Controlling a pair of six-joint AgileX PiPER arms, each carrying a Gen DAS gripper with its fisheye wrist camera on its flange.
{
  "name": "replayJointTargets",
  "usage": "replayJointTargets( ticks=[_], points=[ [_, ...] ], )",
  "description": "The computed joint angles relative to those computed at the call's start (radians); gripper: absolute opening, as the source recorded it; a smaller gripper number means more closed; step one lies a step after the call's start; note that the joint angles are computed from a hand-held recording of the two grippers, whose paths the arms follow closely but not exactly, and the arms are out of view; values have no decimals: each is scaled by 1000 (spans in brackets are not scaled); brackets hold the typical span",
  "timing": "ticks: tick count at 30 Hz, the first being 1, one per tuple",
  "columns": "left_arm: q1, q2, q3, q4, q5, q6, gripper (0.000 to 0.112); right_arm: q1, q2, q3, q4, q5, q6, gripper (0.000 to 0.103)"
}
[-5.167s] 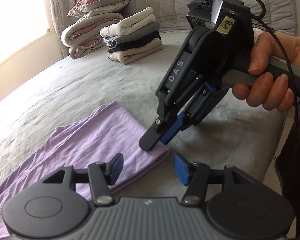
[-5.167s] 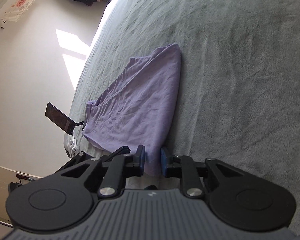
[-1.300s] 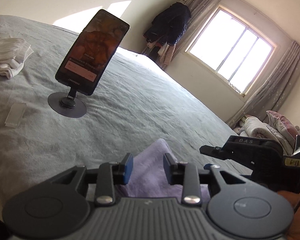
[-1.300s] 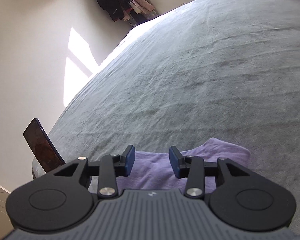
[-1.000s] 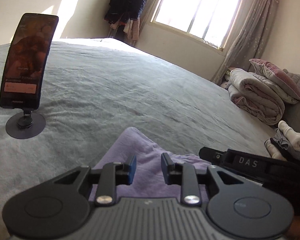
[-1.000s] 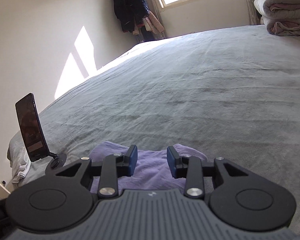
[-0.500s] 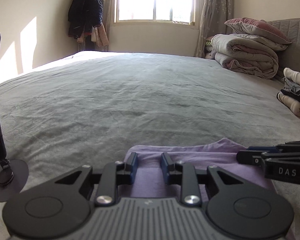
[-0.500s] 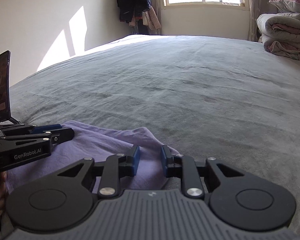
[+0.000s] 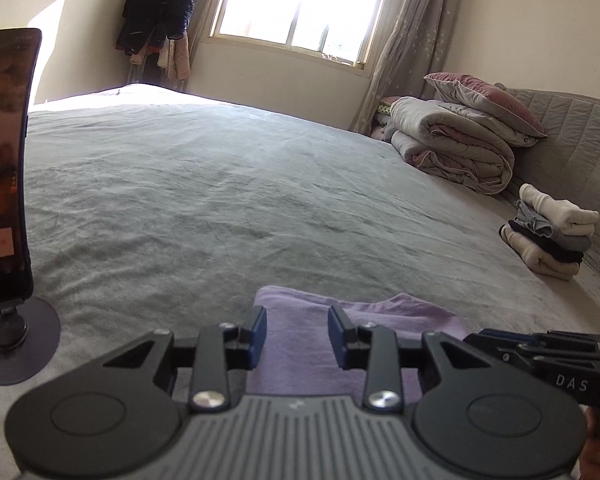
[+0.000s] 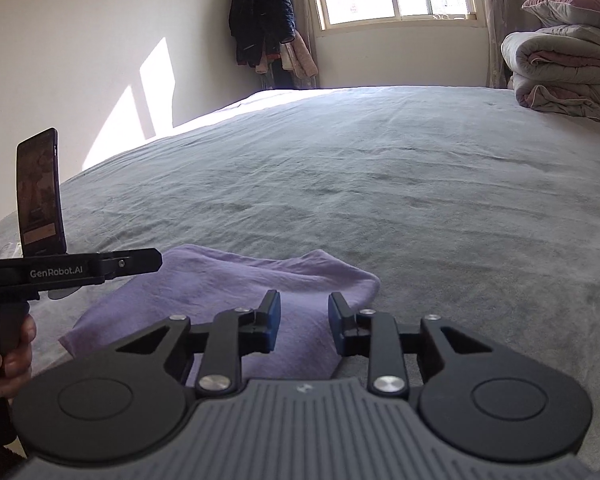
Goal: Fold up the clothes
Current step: 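Open both grippers and smooth the folded lavender bundle flat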
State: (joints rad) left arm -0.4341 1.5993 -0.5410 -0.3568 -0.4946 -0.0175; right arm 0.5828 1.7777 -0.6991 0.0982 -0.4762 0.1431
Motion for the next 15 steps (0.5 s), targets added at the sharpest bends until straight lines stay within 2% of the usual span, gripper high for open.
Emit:
replayJointTargets(
  ticks=[3, 8, 10, 13, 15],
  points=[
    [1, -9, 16, 50, 40, 3, 34, 49, 3, -4, 51, 8, -55, 36],
    [-20, 11, -5, -183, 84, 244, 36, 96, 17, 17, 162, -6, -156, 37],
    [6, 12, -14, -161, 120, 207, 46, 98, 13, 48, 179, -29, -172, 38],
    [56, 13, -23, -17, 164, 40, 47, 85, 0, 105, 169, -65, -146, 47],
    [57, 15, -25, -16, 166, 42, 48, 54, -11, 147, 92, -89, -49, 49]
  ],
)
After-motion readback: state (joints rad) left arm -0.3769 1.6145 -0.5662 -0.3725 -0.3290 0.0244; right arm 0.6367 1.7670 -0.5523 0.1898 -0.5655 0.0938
